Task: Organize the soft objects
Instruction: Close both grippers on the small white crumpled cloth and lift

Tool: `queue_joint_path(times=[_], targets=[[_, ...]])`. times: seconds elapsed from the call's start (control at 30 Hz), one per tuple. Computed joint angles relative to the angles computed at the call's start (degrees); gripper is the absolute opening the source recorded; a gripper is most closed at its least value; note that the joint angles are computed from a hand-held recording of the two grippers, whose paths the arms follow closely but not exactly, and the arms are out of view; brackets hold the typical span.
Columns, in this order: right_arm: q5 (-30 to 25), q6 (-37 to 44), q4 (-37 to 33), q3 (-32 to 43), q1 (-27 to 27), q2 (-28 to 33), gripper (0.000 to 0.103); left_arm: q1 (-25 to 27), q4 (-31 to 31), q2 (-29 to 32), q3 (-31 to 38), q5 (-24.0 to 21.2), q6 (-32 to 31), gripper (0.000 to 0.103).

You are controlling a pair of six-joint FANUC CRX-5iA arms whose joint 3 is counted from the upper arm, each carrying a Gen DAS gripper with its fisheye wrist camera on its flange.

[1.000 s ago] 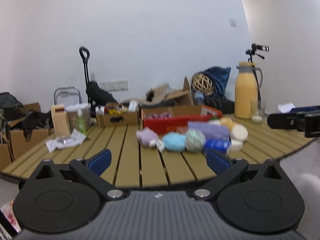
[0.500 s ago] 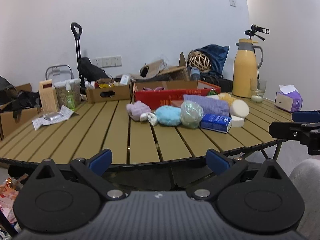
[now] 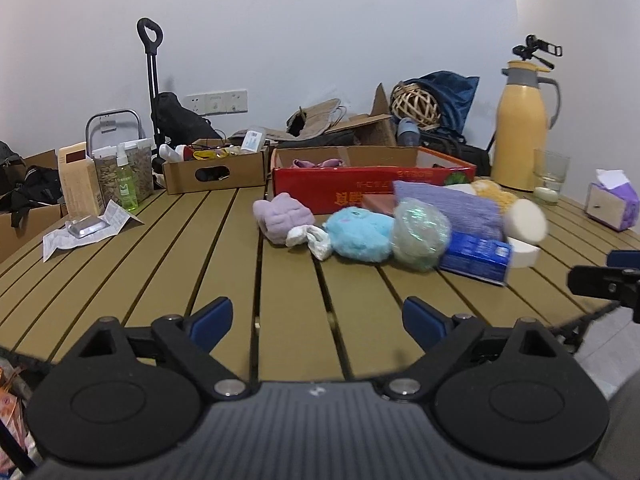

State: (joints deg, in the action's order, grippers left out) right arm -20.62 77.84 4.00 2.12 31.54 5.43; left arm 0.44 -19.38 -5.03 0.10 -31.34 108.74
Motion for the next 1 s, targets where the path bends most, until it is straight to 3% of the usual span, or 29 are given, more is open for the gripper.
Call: queue_joint_path(times=[0.1,0.2,0.37,0.57,0.67,0.83,0.9,1.0], targets=[[-4.60,3.88,-4.68,6.13,-1.46,3.82,0.077,1.11,1.30,3.04,2.65,-0.24,-1.16,0.085],[-7.99,5.32,-8.08,11.32,-2.90,7.42,0.075,3.14,6.57,5.64,4.13,0.96,-5.24,0.082],[-10.03,4.36,-8.70,17.34,-4.30,12.43,0.068,4.59,8.25,11.80,10.50,0.33,-6.67,0.078],[-12.36,1.20,-6.84,24.84,-5.34,18.76,0.058,8.11,21.70,19.43,16.42,-1.51,-14.34,0.069],[-13.88,2.09,-8.35,27.42,-5.84,20.52,0.049,9.37,28.31,21.29,16.53,-1.31,-18.33,0.058],[-14.34,3.04,-11.88,28.61,-6.76,21.26,0.044,10.74,41.41,22.12,13.34,0.13,-28.67,0.017],[-14.46,2.52,-12.27,28.62,-6.93,21.14,0.029,10.62,41.29,21.79,12.88,0.63,-28.47,0.015],[-14.80,2.27,-12.65,28.78,-7.19,21.20,0.028,10.51,41.25,21.18,12.03,1.30,-28.09,0.012]])
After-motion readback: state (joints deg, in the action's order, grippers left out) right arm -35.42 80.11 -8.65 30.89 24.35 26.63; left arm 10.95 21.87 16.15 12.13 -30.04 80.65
